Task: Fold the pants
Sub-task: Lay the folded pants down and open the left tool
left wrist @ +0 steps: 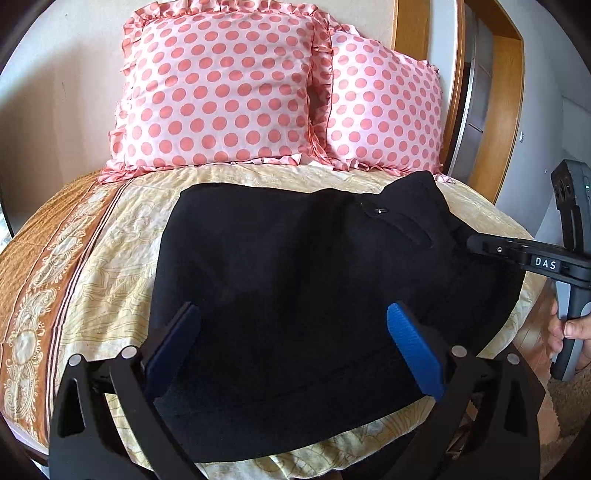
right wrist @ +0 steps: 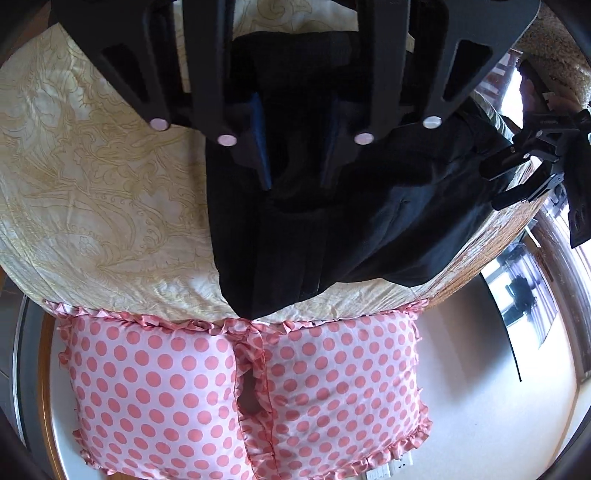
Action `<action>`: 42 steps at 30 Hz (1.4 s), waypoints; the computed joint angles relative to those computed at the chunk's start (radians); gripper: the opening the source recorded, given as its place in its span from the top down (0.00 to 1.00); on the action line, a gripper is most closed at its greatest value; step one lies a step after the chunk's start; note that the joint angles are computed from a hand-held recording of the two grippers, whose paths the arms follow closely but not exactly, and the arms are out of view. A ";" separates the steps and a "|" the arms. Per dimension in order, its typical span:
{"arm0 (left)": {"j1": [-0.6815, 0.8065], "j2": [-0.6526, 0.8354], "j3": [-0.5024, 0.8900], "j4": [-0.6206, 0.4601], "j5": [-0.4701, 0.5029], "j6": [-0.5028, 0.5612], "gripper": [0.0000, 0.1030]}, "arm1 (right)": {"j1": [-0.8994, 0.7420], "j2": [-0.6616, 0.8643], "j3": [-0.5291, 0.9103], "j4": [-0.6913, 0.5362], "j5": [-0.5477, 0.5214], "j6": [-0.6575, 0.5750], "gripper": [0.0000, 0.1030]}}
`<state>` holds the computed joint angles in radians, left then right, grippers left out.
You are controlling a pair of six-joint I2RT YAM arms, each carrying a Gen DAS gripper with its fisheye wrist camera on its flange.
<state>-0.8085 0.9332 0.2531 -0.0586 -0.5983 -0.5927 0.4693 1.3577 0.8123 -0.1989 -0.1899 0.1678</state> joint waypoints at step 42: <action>0.258 0.267 0.185 0.003 0.252 0.047 0.02 | 0.129 0.200 0.161 -0.043 0.152 0.007 0.55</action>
<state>-0.5503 1.2003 0.4376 -0.0556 -0.3461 -0.5462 0.5983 1.5580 0.9733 -0.2420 -0.0379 0.1751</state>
